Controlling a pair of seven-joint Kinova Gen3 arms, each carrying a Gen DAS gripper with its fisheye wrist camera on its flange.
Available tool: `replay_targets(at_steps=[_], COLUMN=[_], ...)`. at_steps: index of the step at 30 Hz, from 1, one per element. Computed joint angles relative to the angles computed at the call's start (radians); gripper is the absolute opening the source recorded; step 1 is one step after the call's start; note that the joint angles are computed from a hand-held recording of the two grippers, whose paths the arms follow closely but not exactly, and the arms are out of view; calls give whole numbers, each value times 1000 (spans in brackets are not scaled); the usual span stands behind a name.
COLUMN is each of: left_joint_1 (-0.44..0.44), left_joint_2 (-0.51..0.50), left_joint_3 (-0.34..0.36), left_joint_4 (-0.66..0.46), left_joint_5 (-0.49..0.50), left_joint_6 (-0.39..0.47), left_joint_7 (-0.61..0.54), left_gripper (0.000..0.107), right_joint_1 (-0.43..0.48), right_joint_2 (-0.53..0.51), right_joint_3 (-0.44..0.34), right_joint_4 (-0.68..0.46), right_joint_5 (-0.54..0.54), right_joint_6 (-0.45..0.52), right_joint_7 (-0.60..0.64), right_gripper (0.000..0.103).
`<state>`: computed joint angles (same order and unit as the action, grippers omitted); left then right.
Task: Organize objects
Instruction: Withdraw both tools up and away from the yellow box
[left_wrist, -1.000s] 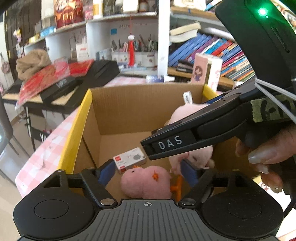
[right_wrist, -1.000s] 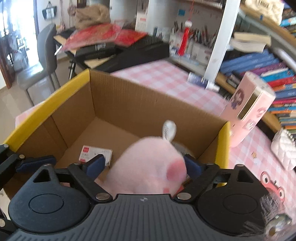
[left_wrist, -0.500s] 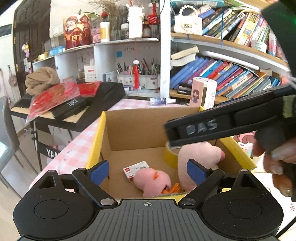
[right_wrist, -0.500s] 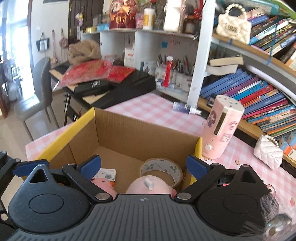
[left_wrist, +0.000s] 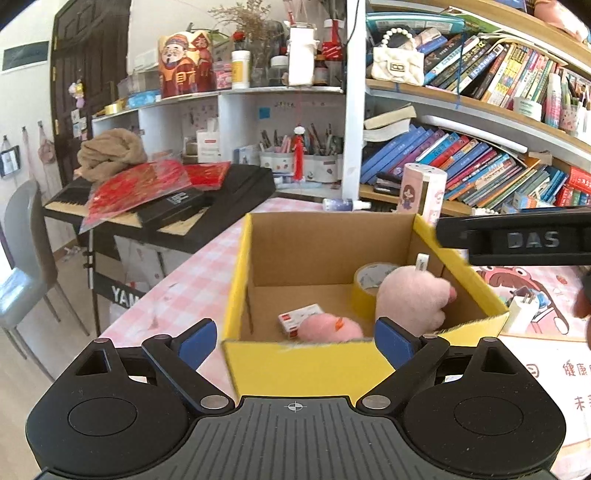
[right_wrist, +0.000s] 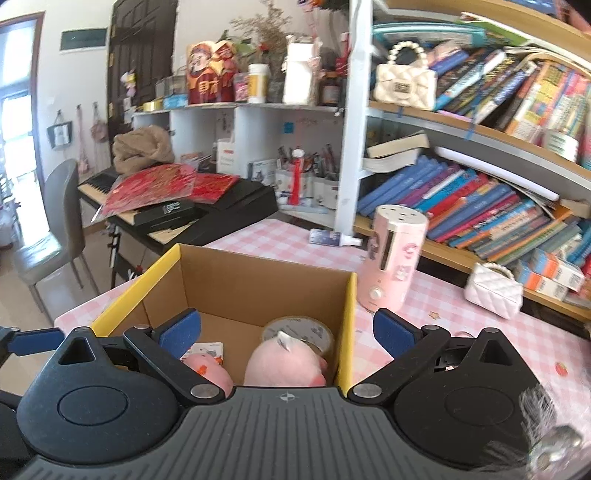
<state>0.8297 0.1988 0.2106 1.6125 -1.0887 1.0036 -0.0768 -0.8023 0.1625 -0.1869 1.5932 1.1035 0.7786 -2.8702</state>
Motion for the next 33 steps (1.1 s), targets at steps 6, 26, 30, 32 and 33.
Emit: replay_targets(at_steps=[6,26,30,32,33], left_joint_1=[13,17,20,20,21], left_joint_2=[-31,-118,-129,-134,-135], left_joint_3=[18,133,149,155,158], left_joint_4=[34,135,146,150,151], left_joint_5=[12,82,97,103,106], left_joint_6=[60,157,163,164,165], left_joint_7=[38,76,73,68,66], left_gripper=[94,95,95,95,95], right_joint_1=[-54,-187,-213,-224,-229], right_joint_2=[-22,-34,-32,-33,-33], right_joint_3=[-33,-143,-154,-158,-161], right_joint_4=[59,124,126,129,131], right_joint_5=[95,-17,-27,-32,-34], right_joint_6=[126,375,407,419,425], right_joint_7=[-168,-233,-250,-258,-262], right_gripper=[100,100,100,100,100])
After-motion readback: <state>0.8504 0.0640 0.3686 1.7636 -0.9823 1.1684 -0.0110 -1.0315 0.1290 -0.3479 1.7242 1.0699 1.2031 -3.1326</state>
